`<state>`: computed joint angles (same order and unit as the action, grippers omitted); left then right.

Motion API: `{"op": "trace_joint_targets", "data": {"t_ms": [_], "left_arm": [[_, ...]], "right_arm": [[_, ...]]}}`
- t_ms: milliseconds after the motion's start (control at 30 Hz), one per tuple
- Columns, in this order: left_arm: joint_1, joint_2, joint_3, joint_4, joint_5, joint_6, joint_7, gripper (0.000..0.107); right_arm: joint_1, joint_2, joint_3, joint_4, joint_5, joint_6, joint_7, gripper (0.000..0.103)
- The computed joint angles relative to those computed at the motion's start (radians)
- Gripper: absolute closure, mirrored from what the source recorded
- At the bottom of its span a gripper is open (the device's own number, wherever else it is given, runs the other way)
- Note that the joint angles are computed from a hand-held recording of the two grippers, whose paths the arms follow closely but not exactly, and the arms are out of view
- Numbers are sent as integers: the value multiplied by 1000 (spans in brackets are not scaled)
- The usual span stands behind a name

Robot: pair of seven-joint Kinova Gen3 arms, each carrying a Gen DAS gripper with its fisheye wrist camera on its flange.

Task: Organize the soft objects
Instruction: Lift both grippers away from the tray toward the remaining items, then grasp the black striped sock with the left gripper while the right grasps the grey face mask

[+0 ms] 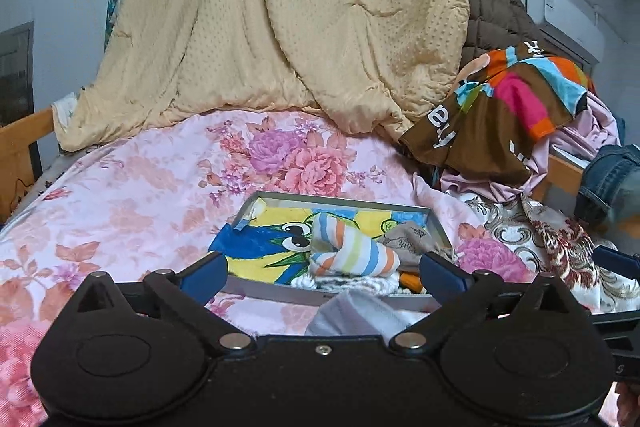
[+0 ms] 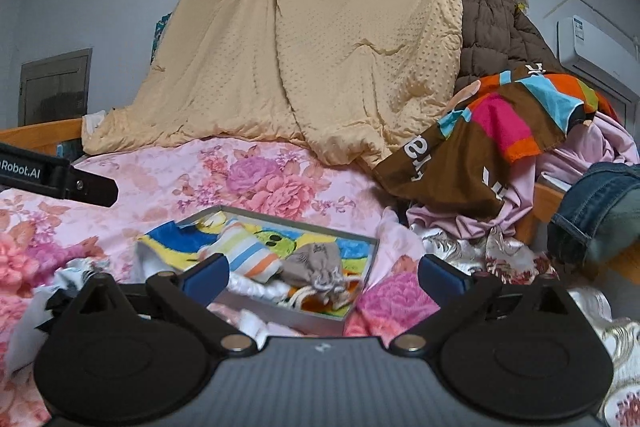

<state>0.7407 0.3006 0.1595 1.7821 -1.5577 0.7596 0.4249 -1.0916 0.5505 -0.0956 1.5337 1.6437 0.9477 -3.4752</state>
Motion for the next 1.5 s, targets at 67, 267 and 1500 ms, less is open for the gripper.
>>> {"op": "trace_joint_targets", "data": {"t_ms": [67,267,1500], "left_arm": [[13,-13,4,32,-19,16,38,5],[27,-48,42,119,-56,75,117,5],[31,-189,173,416,100,135,277,5]], "right_arm": [[-10,-12,-8,18,4,5,-18,0],[-40,-32,-36,52,-7,35,-46,0],[-164,5,-41,-19,-148,-15,243,0]]}}
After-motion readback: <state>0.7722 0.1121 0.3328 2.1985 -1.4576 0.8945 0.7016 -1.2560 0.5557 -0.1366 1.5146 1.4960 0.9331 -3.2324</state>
